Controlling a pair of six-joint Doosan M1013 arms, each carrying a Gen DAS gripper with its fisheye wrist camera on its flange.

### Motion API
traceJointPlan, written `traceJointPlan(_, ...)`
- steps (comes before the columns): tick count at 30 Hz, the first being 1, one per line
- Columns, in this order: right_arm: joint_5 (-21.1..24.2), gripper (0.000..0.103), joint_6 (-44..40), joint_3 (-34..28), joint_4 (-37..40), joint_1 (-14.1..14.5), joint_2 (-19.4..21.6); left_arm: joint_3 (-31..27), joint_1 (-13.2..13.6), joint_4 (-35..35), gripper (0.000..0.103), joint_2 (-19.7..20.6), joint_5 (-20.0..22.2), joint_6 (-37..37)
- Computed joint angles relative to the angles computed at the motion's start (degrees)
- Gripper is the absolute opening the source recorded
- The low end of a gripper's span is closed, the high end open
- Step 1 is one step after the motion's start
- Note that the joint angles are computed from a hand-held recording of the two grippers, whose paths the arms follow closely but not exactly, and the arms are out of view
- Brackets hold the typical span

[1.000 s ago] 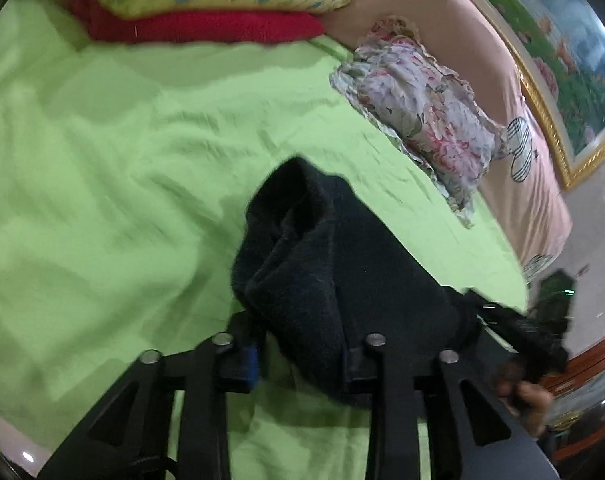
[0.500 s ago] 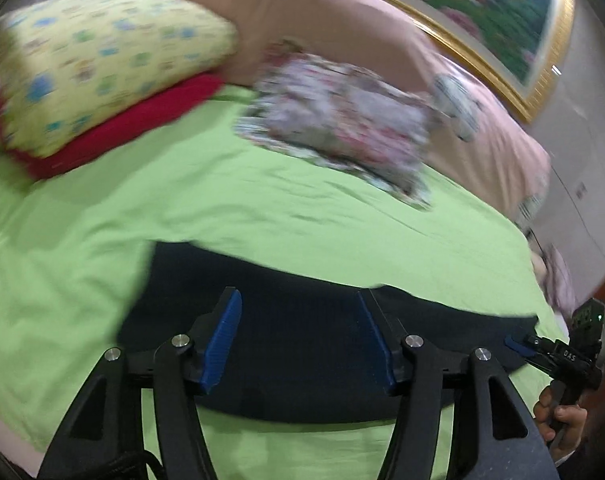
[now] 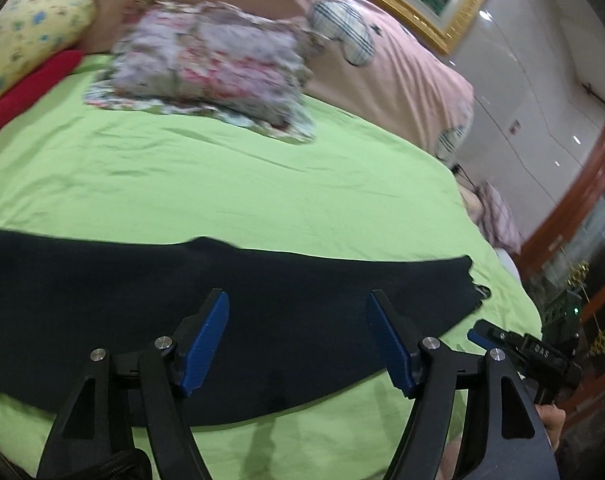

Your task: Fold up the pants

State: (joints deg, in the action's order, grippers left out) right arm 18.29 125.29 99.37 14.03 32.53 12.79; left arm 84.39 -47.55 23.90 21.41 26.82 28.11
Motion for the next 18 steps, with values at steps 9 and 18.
traceJointPlan(9, -0.2, 0.057, 18.6, 1.9, -10.9, -2.4, -1.1, -12.7, 1.0, -19.6, 0.078, 7.5, 2.8, 24.5)
traceJointPlan(18, -2.7, 0.057, 27.4, 3.0, -13.6, -4.3, -0.9, -31.1, 0.5, -28.8, 0.078, 18.1, 15.6, 41.8)
